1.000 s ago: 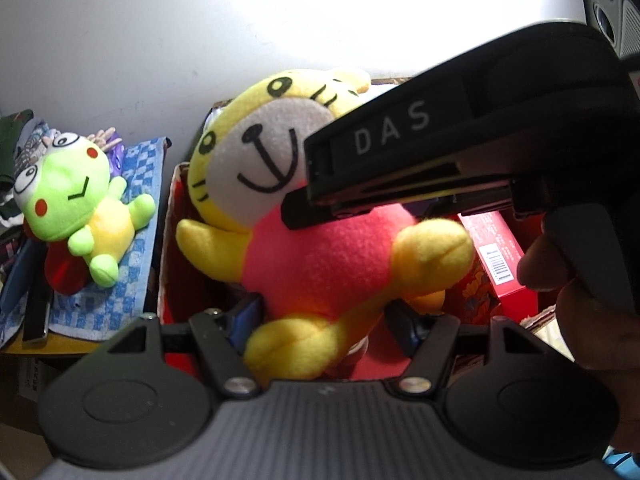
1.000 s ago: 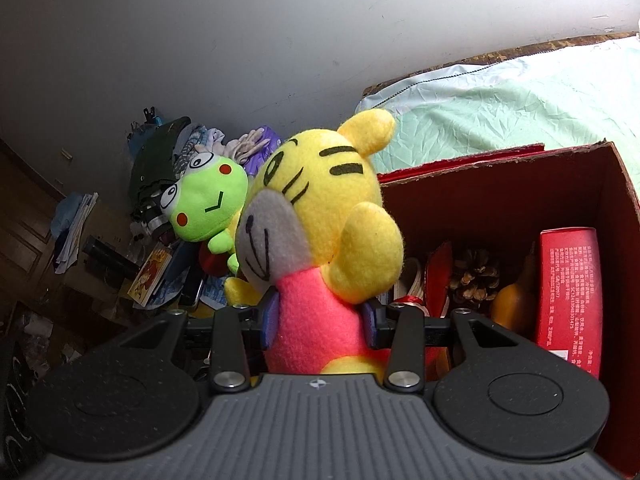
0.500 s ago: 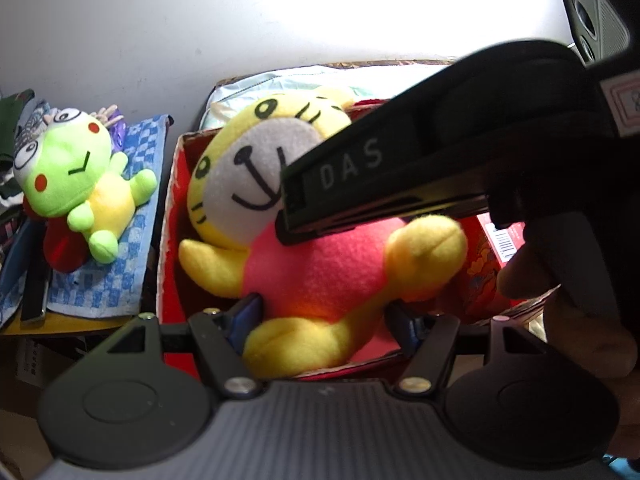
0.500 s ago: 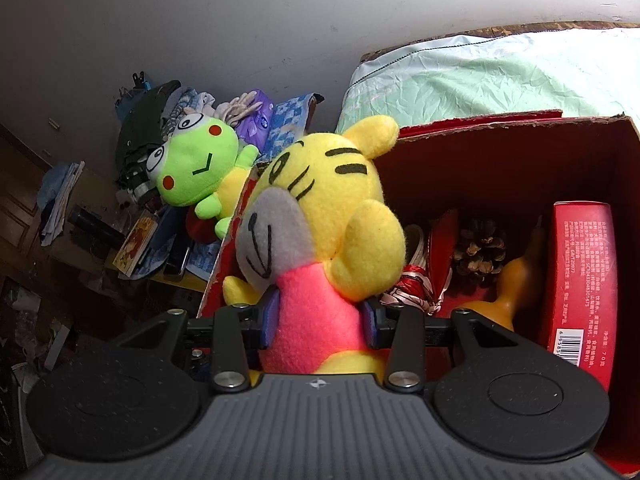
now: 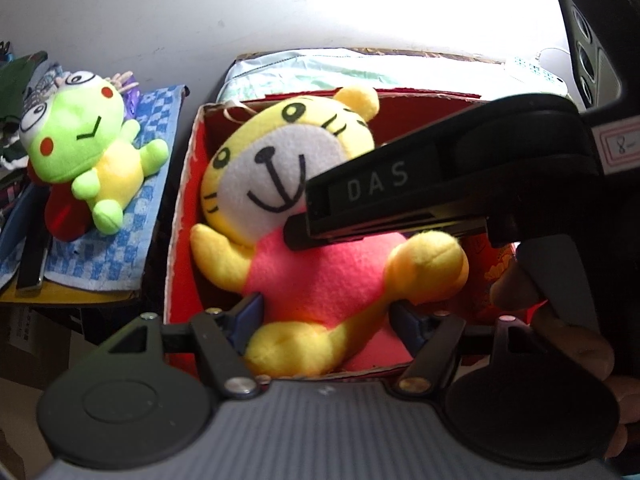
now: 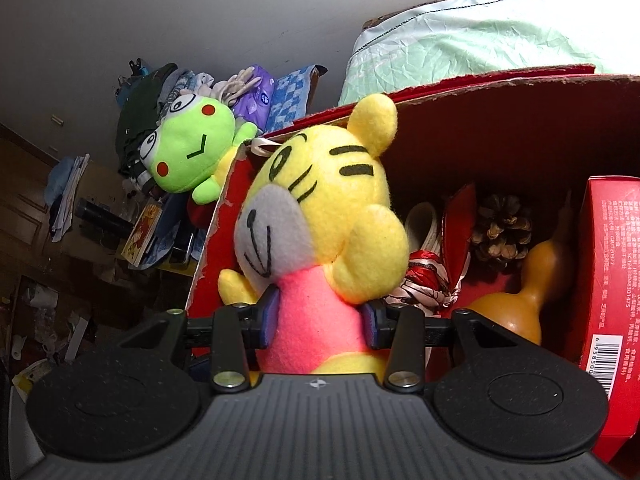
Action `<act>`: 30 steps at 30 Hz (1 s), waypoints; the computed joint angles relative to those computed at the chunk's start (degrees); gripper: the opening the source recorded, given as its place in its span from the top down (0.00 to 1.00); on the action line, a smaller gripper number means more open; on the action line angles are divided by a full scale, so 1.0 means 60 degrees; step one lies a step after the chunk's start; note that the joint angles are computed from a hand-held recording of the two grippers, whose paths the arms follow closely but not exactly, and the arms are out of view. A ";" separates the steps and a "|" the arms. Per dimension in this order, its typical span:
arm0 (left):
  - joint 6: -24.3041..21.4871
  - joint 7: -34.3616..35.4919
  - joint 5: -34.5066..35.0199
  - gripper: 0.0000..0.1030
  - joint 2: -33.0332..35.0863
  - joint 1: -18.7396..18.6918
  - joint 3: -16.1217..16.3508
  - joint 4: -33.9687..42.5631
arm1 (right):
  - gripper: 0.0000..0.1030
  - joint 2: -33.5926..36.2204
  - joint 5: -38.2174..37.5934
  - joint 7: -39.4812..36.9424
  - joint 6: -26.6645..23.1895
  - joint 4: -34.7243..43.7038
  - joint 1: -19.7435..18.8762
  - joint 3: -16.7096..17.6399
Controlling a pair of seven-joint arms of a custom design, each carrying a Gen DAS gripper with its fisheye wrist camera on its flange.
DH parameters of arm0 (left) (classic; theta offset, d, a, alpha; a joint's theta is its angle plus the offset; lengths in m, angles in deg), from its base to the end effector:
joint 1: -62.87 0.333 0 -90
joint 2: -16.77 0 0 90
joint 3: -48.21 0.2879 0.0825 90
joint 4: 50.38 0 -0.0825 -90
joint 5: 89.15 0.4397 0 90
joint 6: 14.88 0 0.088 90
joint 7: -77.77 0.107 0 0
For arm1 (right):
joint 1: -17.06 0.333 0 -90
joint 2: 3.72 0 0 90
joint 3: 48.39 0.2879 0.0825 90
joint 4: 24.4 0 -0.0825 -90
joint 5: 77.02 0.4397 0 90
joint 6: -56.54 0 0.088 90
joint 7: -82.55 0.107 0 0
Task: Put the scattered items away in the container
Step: 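Lower the tiger plush into the red box with the right gripper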
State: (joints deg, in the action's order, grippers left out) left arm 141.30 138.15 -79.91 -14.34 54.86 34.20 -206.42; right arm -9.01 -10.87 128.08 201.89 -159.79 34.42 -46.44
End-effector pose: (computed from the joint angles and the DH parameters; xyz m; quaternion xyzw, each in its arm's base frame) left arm 0.4285 -0.1699 0.3845 -0.6795 0.6780 -0.2037 0.1929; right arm 0.5261 0.1730 0.3218 -0.7179 0.5817 0.1017 0.3687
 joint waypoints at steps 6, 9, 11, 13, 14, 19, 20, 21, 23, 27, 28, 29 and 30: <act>-0.0028 -0.0153 0.0032 0.28 0.0012 0.0041 -0.0038 -0.0019 | 0.50 -0.0127 -0.0022 -0.0262 0.0040 -0.0088 0.0001 -0.0019; 0.0042 -0.0204 0.0056 0.27 0.0014 0.0068 -0.0042 -0.0084 | 0.48 -0.0200 0.0004 -0.0242 -0.0015 -0.0124 -0.0005 -0.0070; -0.0002 -0.0250 0.0055 0.26 -0.0035 0.0052 -0.0056 -0.0101 | 0.48 -0.0275 0.0049 -0.0278 -0.0052 -0.0176 -0.0018 -0.0113; -0.0011 -0.0288 0.0068 0.25 -0.0051 0.0053 -0.0066 -0.0126 | 0.48 -0.0373 0.0162 -0.0304 -0.0144 -0.0244 -0.0045 -0.0182; -0.0011 -0.0291 0.0081 0.25 -0.0026 0.0063 -0.0061 -0.0112 | 0.48 -0.0440 0.0235 -0.0336 -0.0193 -0.0289 -0.0063 -0.0223; -0.0007 -0.0296 0.0141 0.25 0.0051 0.0092 -0.0057 -0.0067 | 0.58 -0.0995 0.0679 -0.0664 -0.0349 -0.0685 -0.0146 -0.0469; 0.0029 -0.0271 0.0154 0.25 0.0093 0.0103 -0.0037 -0.0057 | 0.61 -0.1116 0.0717 -0.0718 -0.0283 -0.0775 -0.0152 -0.0497; 0.0027 -0.0278 0.0156 0.25 0.0103 0.0105 -0.0040 -0.0051 | 0.62 -0.1226 0.0737 -0.0752 -0.0145 -0.0861 -0.0144 -0.0507; 0.0000 -0.0284 0.0144 0.25 0.0100 0.0091 -0.0034 -0.0042 | 0.67 -0.1402 0.0746 -0.0836 0.0238 -0.1017 -0.0094 -0.0504; 0.0013 -0.0167 0.0128 0.25 0.0145 0.0071 0.0037 -0.0018 | 0.68 -0.1252 -0.0036 -0.0398 0.1241 -0.1059 0.0054 -0.0340; 0.0044 -0.0076 0.0120 0.25 0.0176 0.0067 0.0086 -0.0008 | 0.68 -0.1124 -0.0219 -0.0238 0.1291 -0.0998 0.0091 -0.0346; 0.0013 -0.0070 0.0104 0.25 0.0133 0.0056 0.0071 -0.0018 | 0.68 -0.0985 -0.0299 -0.0153 0.1215 -0.0925 0.0119 -0.0391; -0.0043 -0.0090 0.0095 0.25 0.0078 0.0047 0.0039 -0.0028 | 0.68 -0.0859 -0.0354 -0.0087 0.1088 -0.0851 0.0131 -0.0424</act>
